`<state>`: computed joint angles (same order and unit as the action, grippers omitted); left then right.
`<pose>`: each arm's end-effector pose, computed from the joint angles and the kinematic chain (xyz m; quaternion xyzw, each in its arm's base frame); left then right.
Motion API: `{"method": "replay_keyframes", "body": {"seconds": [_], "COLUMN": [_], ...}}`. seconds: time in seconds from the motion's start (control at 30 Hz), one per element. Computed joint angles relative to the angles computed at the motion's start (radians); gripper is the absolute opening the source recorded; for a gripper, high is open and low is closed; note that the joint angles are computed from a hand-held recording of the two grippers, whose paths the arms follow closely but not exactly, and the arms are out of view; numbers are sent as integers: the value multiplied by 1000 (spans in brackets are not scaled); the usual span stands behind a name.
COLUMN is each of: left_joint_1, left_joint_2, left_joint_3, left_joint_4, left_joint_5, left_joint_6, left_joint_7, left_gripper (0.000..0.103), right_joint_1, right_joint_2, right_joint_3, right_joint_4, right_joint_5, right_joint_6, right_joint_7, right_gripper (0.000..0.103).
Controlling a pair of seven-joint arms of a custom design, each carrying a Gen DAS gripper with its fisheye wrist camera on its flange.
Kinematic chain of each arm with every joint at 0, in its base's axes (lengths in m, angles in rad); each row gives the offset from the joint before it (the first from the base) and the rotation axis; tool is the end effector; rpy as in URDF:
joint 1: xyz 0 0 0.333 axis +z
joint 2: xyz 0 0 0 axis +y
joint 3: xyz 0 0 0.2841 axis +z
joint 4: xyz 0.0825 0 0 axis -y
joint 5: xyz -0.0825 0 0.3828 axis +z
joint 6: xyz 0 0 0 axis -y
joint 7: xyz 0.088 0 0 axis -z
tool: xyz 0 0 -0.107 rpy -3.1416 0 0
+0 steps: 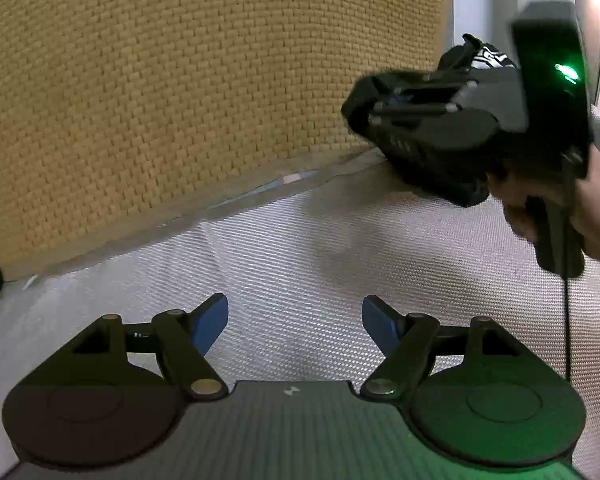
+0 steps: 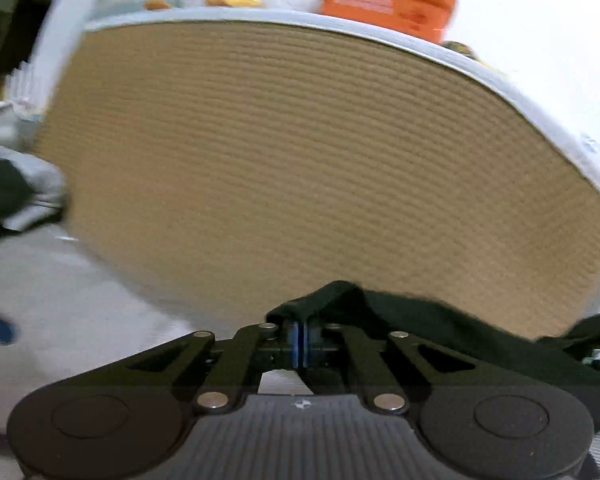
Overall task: Fold clothes
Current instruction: 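Grasp the black T-shirt with the right gripper and lift it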
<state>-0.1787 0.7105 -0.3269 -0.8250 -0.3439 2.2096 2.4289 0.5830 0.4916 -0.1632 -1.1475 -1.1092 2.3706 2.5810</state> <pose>0.7049 -0.2778 0.5809 -0.2103 0.8821 -0.3983 0.1377 0.6571 0.3189 0.5903 -0.5743 0.5684 -0.5256 0.2661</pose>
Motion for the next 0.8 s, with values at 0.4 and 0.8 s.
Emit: {"method": "replay_keyframes", "body": {"seconds": [0.4,0.8], "left_joint_1": [54,100], "left_joint_2": [-40,-74], "left_joint_3": [22,33], "left_joint_4": [-18,-31], "left_joint_5": [11,-10], "left_joint_6": [-17,-55], "left_joint_7": [-19,-29], "left_gripper": [81,83], "right_joint_1": [37,107], "right_joint_2": [-97,-60], "right_joint_3": [104,140], "right_joint_4": [-125,-85], "right_joint_5": [59,262], "right_joint_6": [113,144], "right_joint_7": [-37,-64], "right_gripper": [3,3]}}
